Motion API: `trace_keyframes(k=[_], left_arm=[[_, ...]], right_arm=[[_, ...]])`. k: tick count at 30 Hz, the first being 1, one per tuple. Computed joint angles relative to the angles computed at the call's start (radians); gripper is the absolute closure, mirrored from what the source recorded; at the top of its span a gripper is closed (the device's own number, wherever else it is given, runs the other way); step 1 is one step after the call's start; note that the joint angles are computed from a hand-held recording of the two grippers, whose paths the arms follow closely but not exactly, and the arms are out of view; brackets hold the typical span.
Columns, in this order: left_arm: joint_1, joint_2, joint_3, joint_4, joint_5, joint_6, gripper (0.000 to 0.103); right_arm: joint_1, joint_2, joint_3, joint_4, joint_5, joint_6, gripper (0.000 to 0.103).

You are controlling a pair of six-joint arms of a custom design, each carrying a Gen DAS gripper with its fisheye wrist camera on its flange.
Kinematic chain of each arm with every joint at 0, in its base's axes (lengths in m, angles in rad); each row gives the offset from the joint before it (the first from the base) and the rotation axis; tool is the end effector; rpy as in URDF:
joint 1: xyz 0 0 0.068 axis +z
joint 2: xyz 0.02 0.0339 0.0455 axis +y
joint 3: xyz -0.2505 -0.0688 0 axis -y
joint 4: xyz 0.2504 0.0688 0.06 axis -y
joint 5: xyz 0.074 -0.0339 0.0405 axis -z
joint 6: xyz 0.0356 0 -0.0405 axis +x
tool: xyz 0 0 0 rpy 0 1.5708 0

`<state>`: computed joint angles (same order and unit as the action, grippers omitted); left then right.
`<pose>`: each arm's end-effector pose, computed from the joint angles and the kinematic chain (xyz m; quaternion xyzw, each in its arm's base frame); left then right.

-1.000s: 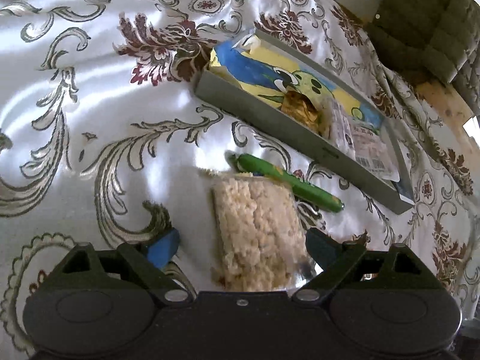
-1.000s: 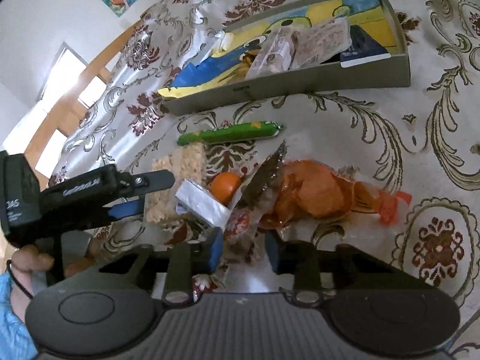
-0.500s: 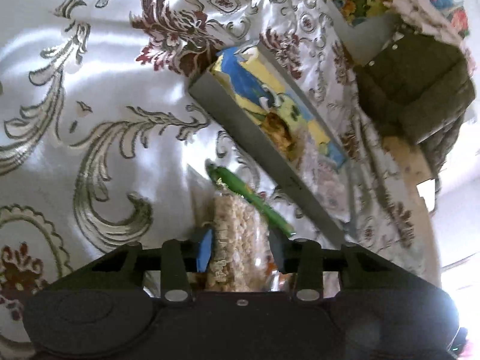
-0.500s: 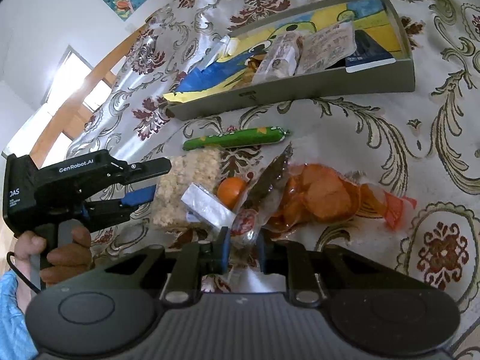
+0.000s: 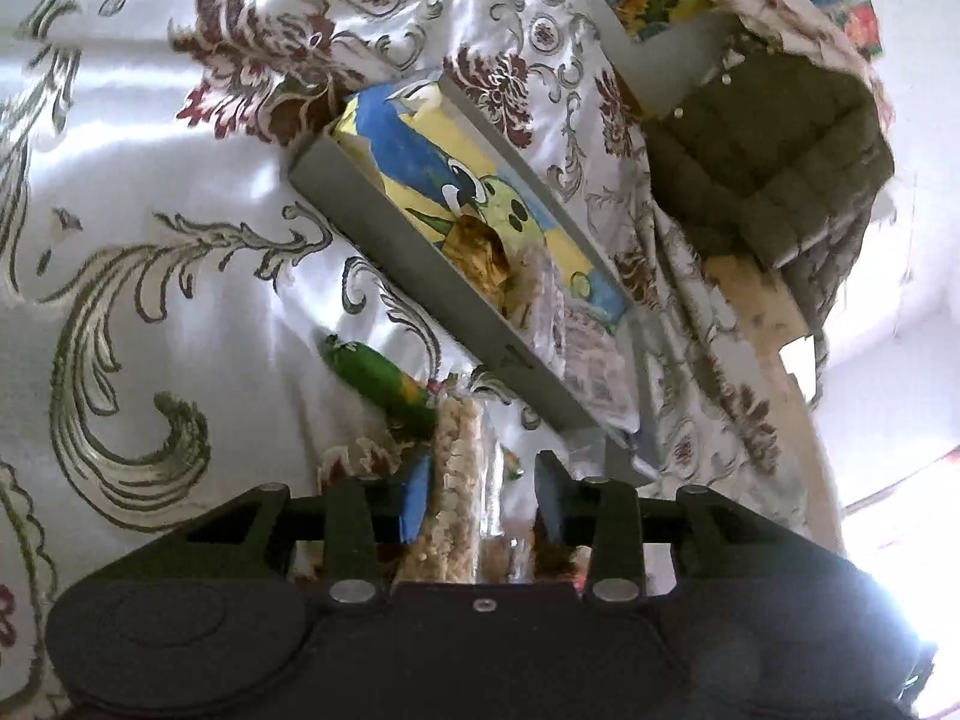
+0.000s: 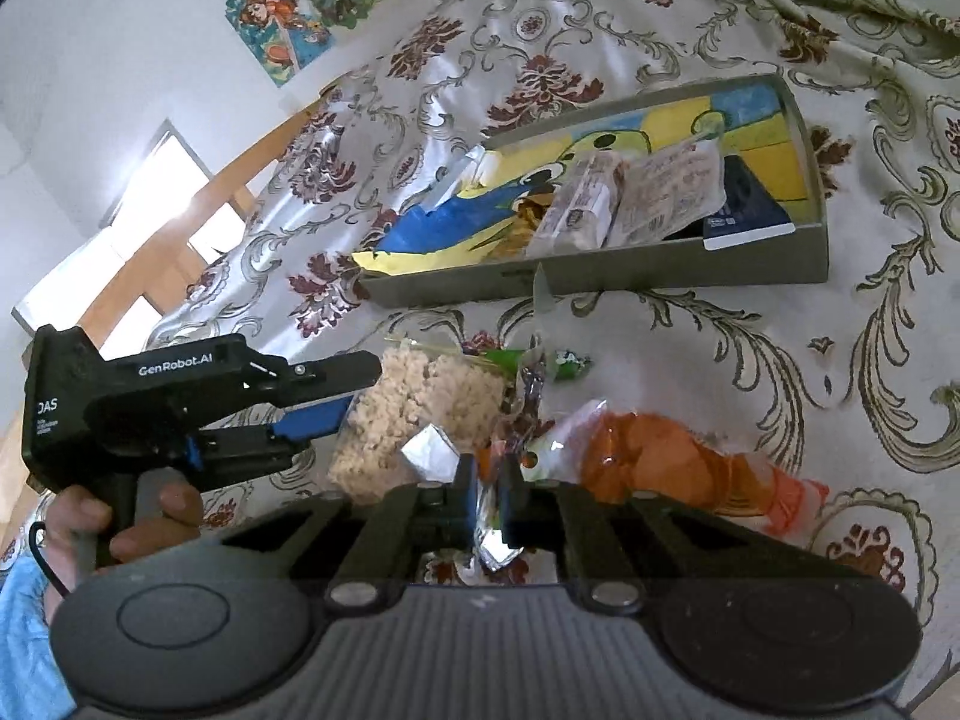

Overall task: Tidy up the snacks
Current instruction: 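Lift both snacks and carry them over the painted tray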

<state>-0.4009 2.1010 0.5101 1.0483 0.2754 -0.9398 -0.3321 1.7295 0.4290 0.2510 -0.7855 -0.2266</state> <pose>0.2672 -0.1238 0.0222 -0.1645 0.8493 -0.3963 0.3074 0.2291 -0.0524 0.0496 -0.0514 0.8966 0.2898 0.3308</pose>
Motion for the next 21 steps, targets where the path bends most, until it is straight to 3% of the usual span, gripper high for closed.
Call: trace_keyframes(k=[3, 14, 19, 21], left_arm=[[0.015, 0.028, -0.016, 0.092, 0.048, -0.035, 0.064], [-0.02, 0.012, 0.012, 0.009, 0.06, 0.064, 0.064], [-0.014, 0.037, 0.009, 0.073, 0.116, 0.058, 0.064], [-0.022, 0.035, 0.02, 0.052, 0.14, 0.076, 0.064]], right_arm=[[0.002, 0.016, 0.008, 0.008, 0.012, 0.014, 0.094], [0.014, 0.016, -0.007, 0.036, 0.041, 0.017, 0.094], [0.008, 0.021, -0.003, 0.04, 0.043, 0.019, 0.094], [0.007, 0.023, -0.002, 0.038, 0.045, 0.016, 0.094]])
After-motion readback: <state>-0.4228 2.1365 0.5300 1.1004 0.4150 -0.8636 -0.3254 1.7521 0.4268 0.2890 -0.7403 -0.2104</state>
